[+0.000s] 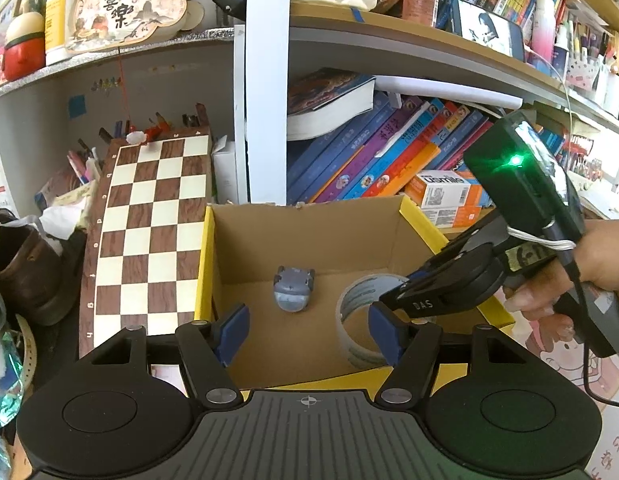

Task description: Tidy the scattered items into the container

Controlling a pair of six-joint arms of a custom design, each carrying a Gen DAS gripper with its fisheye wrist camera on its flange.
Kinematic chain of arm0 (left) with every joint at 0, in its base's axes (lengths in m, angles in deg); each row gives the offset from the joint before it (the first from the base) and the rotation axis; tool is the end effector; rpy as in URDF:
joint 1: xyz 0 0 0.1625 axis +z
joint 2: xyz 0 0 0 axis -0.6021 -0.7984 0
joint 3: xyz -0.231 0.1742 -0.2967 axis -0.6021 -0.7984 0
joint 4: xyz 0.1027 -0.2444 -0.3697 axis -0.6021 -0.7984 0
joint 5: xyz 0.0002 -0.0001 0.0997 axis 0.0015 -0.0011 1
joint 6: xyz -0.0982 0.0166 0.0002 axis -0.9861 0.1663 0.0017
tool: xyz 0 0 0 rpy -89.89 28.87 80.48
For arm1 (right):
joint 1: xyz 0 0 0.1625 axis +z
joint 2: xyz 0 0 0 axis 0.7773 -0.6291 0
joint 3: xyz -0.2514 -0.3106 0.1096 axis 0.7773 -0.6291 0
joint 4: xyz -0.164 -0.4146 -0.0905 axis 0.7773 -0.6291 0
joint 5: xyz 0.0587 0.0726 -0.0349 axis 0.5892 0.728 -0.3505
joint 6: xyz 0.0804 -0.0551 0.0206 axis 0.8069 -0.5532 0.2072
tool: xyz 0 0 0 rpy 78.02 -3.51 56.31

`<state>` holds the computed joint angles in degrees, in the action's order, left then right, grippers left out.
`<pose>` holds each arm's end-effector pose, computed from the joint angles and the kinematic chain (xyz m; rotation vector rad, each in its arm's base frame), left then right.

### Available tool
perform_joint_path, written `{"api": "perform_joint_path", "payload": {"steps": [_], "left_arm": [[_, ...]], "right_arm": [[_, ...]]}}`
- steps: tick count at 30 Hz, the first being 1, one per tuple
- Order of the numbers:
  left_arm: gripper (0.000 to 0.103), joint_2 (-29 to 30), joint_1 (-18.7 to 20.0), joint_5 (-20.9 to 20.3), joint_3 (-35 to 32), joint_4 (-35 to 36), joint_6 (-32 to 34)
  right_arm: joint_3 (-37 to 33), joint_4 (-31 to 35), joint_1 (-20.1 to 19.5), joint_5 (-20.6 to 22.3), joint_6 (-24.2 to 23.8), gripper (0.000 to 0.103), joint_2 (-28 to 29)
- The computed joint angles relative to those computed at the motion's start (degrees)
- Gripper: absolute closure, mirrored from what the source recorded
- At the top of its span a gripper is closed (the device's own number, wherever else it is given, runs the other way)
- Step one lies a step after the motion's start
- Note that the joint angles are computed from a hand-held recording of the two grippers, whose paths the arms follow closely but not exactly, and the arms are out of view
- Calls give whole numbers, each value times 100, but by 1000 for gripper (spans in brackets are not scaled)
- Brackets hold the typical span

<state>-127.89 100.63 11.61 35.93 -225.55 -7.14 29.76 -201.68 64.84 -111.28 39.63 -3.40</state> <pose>-0.0725 -0.5871 0.3782 0.6100 2.2467 -1.0469 0.4413 -0.7328 -0.0266 1.0035 -2.3211 0.3520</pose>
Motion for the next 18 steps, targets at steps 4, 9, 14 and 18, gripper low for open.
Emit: {"api": "perform_joint_path", "payload": {"steps": [4, 9, 14, 18], "left_arm": [[36, -13, -1, -3, 16, 5, -5], [36, 2, 22, 47, 3, 9, -49], [35, 17, 43, 85, -9, 0, -98], [34, 23, 50, 59, -23, 15, -89]], "right_arm": [[-193, 129, -13, -41, 16, 94, 102], [-420, 299, -37, -83, 49, 94, 209], [-613, 541, -45, -144, -51, 94, 318], [-712, 610, -37, -241, -202, 94, 402]]}}
